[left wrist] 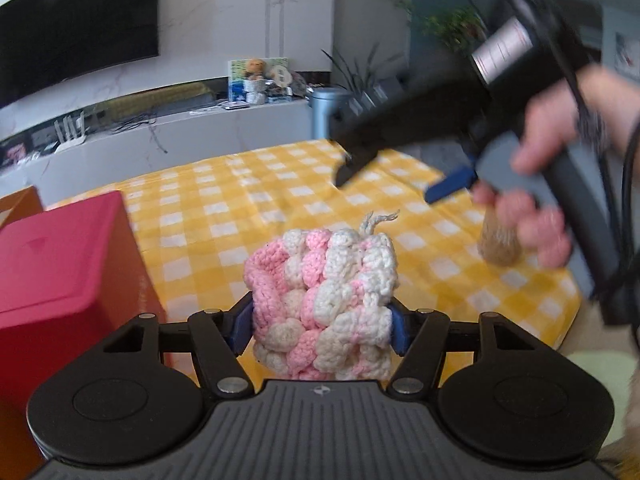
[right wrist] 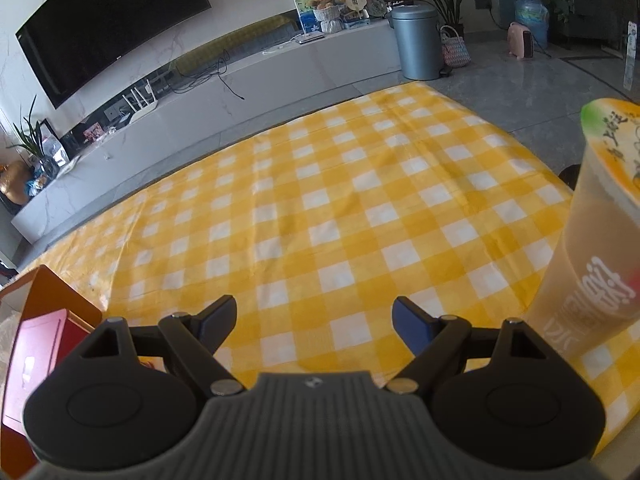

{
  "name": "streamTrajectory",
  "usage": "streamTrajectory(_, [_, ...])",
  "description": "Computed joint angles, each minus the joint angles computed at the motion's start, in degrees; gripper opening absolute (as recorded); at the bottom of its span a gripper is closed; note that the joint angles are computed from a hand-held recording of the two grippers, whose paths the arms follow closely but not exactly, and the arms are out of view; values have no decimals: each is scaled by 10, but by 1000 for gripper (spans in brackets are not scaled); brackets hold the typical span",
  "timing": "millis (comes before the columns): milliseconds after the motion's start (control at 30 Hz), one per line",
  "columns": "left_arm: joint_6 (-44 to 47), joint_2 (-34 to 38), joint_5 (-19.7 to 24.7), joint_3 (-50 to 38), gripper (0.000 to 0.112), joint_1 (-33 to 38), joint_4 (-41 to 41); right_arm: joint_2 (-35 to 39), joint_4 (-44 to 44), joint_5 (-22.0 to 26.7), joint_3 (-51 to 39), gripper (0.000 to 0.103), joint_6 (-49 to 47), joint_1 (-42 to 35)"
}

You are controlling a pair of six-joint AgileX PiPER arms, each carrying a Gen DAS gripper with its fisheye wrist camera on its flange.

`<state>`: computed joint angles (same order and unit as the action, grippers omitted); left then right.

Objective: Organize soft objects
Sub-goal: 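Lift the crocheted item with the left tool while the right tool grasps the yellow cloth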

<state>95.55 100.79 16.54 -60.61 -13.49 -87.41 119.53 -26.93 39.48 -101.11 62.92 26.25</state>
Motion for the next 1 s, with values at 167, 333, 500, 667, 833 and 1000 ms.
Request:
streamTrajectory(167, [-127, -38, 87, -9, 73, 65, 72, 9, 14, 31, -16, 84, -27, -1])
streamTrajectory(333, [-146, -52, 118, -18, 73, 106, 74, 25, 36, 63, -43, 97, -79, 15])
streamTrajectory(500, [-158, -48, 135, -26, 73, 124, 75, 73, 79, 119, -106, 99, -182, 46])
streamTrajectory(667, [-149, -48, 131, -24, 73, 120, 74, 125, 76, 218, -176, 99, -150, 61])
streamTrajectory(833, [-177, -40, 154, -37, 74, 133, 93, 136, 71, 234, -169, 66, -139, 54])
streamTrajectory(1000, [-185, -35, 138, -42, 74, 130, 96, 129, 57, 221, -154, 48, -148, 58])
